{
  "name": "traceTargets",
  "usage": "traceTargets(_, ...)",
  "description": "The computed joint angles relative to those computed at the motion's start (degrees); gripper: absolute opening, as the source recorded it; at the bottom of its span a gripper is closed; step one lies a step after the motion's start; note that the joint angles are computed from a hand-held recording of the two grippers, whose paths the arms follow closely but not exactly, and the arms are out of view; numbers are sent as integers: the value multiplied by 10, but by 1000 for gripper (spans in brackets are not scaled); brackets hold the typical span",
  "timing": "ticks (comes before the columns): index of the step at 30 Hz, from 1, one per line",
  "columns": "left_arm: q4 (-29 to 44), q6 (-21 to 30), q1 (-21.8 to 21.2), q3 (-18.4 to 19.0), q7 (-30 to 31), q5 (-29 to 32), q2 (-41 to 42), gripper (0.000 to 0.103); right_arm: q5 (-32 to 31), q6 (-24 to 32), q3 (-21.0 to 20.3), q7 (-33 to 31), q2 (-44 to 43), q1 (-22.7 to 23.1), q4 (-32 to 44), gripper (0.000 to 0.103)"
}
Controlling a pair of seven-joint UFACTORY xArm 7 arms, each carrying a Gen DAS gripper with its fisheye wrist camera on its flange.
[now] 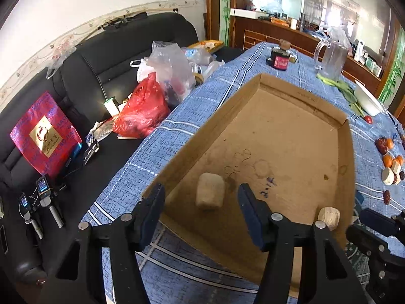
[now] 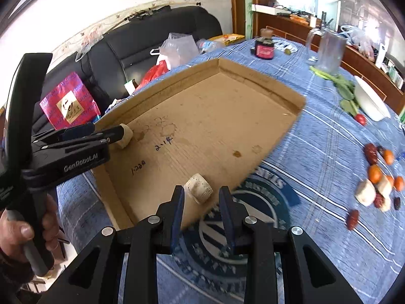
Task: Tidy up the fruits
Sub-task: 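Open both grippers to drop the pastries into the cardboard tray, then move both grippers back toward the fruit cluster on the tablecloth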
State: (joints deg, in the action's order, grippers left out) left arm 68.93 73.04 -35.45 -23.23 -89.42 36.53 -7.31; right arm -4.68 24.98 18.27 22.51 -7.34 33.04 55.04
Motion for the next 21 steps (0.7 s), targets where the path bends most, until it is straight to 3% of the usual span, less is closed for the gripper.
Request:
traceTargets(3,34,9,-8,-8,-6,19,26,62,15,-5,-8,3,-38,-4,-37,43)
traceTargets(13,207,31,-98,20,19,82,171,68,78,0,-47,-7,-173,-33,-161,44)
traceTargets(21,353,24,-176,66,60,102,286,69,80,21,-67,-8,-284,-82,-242,43)
